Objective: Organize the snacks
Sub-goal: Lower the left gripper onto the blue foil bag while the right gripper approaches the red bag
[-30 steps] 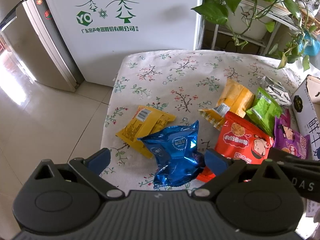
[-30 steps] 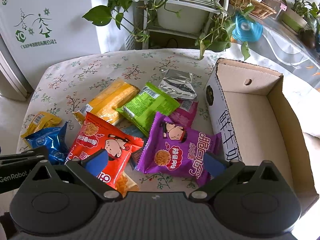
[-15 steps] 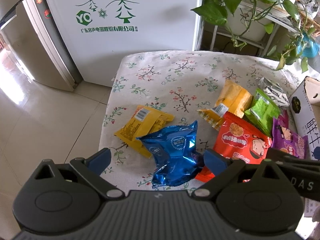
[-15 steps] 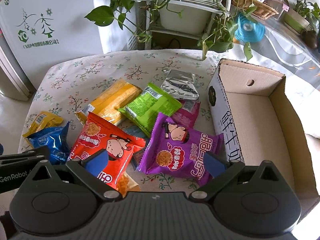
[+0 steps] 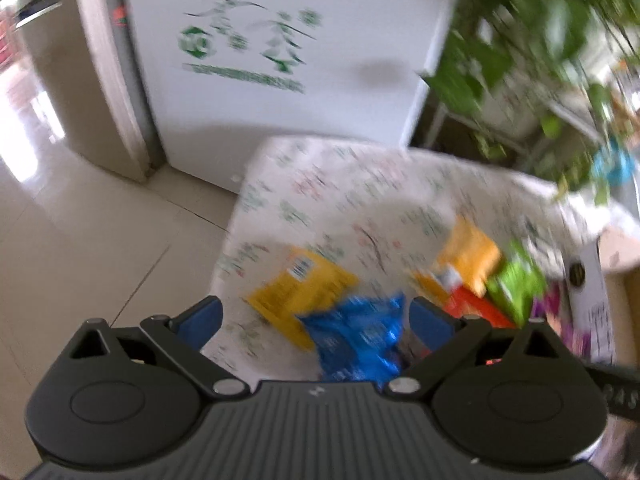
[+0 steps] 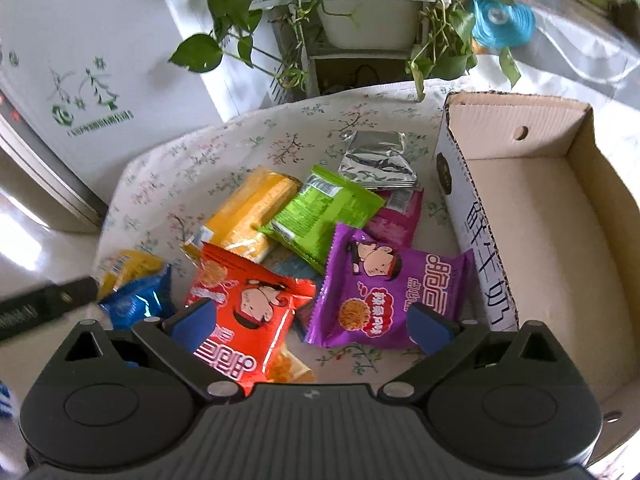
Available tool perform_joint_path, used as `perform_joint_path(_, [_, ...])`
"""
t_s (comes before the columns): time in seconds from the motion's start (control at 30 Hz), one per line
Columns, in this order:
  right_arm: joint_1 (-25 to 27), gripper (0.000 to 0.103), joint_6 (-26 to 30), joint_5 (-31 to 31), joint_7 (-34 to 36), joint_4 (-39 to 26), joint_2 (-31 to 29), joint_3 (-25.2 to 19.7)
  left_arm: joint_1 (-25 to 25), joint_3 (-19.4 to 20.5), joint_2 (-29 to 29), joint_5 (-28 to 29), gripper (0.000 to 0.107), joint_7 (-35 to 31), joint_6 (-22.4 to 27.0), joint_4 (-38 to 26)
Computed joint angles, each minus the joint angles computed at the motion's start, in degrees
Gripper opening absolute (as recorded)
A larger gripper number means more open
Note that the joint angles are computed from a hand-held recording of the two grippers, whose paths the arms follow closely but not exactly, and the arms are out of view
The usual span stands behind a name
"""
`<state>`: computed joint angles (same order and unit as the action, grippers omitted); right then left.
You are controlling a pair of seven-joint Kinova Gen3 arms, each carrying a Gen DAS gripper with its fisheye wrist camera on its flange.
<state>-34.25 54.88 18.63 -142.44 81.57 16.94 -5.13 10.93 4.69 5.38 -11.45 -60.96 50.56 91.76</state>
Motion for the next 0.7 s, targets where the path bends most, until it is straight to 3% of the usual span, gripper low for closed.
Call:
perform_joint_path(0.1, [1.5, 0.103, -3.0, -2.5, 1.0, 1.4, -0.7, -0.6, -1.7, -1.0, -0.7, 1.6, 0.099, 0.3, -0.7, 0.3])
perform_joint_path(0.4, [8.0, 0.090, -11.1, -17.6, 8.6, 4.6, 0.0, -2.9, -5.0, -1.4, -0.4, 8.3, 0.099, -4.9, 0.3, 1.0])
perform_joint_path(0.7, [7.6, 0.090, -14.6, -21.7, 9.8, 5.1, 1.4, -2.5, -4.8, -1.0, -0.4, 9.6, 0.099, -5.8, 0.9, 1.1])
